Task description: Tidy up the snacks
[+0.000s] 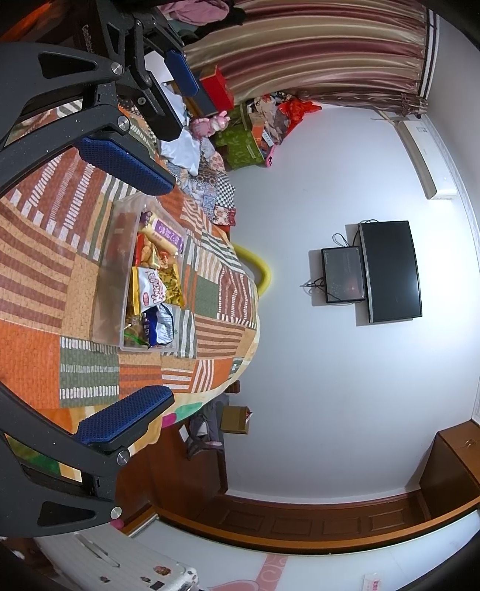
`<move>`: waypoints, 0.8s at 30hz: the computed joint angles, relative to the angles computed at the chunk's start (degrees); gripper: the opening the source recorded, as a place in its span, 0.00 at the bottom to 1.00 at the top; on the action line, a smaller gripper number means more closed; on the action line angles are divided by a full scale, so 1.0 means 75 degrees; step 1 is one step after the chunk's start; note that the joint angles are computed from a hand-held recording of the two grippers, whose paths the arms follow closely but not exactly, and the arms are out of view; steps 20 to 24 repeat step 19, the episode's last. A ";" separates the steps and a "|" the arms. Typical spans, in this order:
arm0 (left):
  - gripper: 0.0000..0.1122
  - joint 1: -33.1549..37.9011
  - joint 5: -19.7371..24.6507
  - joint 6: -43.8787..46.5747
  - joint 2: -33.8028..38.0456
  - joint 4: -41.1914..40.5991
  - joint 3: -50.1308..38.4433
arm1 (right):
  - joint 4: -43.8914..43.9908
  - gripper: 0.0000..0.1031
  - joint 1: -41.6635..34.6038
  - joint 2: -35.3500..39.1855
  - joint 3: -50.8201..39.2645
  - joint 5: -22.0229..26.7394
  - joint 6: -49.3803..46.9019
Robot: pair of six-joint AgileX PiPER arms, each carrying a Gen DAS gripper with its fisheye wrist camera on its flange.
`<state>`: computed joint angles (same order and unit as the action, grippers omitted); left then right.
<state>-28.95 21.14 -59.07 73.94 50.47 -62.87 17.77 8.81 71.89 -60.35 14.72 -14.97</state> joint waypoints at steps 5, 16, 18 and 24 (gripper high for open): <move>0.89 -0.0038 0.0018 -0.0013 -0.0012 0.0036 0.0003 | 0.0060 1.00 -0.0002 -0.0010 -0.0019 0.0029 -0.0055; 0.89 -0.0029 0.0034 0.0164 0.0020 -0.0192 -0.0059 | -0.0455 1.00 0.0127 -0.0083 -0.0024 0.0073 0.0539; 0.89 -0.0005 0.0024 0.0288 0.0049 -0.0329 -0.0081 | -0.0495 1.00 0.0128 -0.0082 -0.0024 0.0070 0.0563; 0.89 0.0003 0.0022 0.0308 0.0068 -0.0354 -0.0087 | -0.0460 1.00 0.0109 -0.0077 -0.0024 0.0069 0.0513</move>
